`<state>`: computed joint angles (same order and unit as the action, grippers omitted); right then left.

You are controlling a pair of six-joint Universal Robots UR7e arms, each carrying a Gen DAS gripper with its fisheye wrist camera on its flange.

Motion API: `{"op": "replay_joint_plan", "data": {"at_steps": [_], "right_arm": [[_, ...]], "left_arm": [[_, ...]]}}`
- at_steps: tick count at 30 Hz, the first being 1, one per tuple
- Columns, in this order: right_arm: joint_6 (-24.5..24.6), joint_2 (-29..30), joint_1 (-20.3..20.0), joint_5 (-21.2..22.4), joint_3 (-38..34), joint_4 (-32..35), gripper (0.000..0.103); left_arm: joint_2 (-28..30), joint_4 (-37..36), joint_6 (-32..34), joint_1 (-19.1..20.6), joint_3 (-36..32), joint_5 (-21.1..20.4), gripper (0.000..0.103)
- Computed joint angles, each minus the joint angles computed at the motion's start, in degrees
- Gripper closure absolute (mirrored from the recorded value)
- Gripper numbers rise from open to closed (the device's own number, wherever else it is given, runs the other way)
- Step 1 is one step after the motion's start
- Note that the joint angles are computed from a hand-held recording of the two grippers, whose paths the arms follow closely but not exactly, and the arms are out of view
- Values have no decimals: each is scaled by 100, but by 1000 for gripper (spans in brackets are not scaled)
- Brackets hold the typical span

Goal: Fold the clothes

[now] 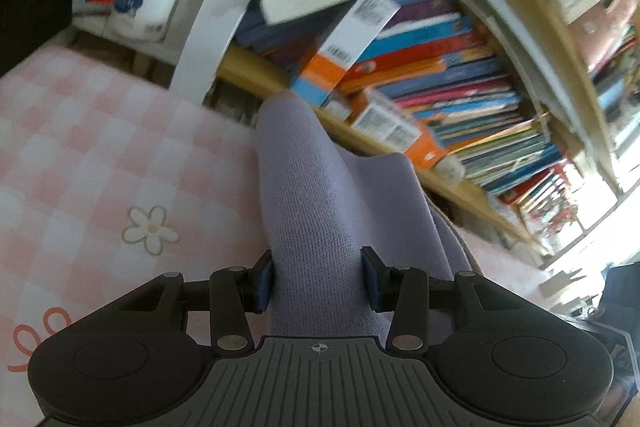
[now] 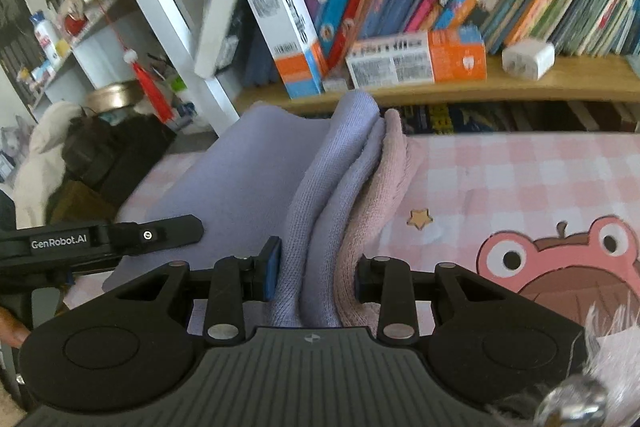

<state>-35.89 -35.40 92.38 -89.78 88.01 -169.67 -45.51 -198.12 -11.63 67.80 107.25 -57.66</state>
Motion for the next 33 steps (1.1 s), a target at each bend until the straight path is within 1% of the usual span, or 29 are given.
{"op": "replay_joint_plan", "data": {"at_steps": [3, 5, 7, 9, 12, 13, 15, 16, 17, 19, 20, 22, 24, 26, 30, 33], "right_arm": [[148, 123, -32, -103, -156, 78, 71], [230, 182, -49, -167, -264, 187, 69], [337, 185, -82, -140, -299, 274, 67], [404, 175, -89, -151, -295, 285, 63], [389, 164, -40, -301, -266, 209, 51], [346, 154, -7, -388, -250, 173, 42], [259, 136, 60, -562, -220, 101, 30], [242, 98, 72, -580, -166, 22, 26], [233, 53, 78, -579, -103, -66, 21], [266, -47, 81, -564, 57, -326, 15], [269, -97, 85, -569, 146, -484, 13], [203, -192, 107, -690, 358, -845, 8], [58, -280, 141, -875, 602, -1252, 6], [-60, -385, 144, -953, 870, -1604, 5], [-122, -563, 149, -1097, 1369, -2143, 3], [-381, -637, 182, -1202, 1747, -2654, 3]], "left_arm": [[21, 171, -108, 101, -82, -65, 60], [7, 326, -157, 144, -117, -102, 59], [3, 320, -114, 159, -111, -142, 57], [18, 287, -50, 140, -110, -78, 55], [90, 160, 226, -10, -111, 328, 53], [112, 129, 318, -70, -112, 486, 52], [134, 72, 499, -194, -102, 794, 51], [138, 6, 616, -256, -84, 931, 49], [141, -86, 749, -317, -58, 1049, 46], [146, -356, 1050, -458, 27, 1291, 37], [151, -473, 1177, -531, 71, 1427, 35], [187, -718, 1417, -705, 169, 1777, 24], [239, -919, 1563, -877, 279, 2126, 16], [254, -1022, 1586, -1026, 427, 2368, 14], [217, -998, 1315, -1244, 738, 2628, 13], [187, -805, 1039, -1386, 922, 2842, 12]]}}
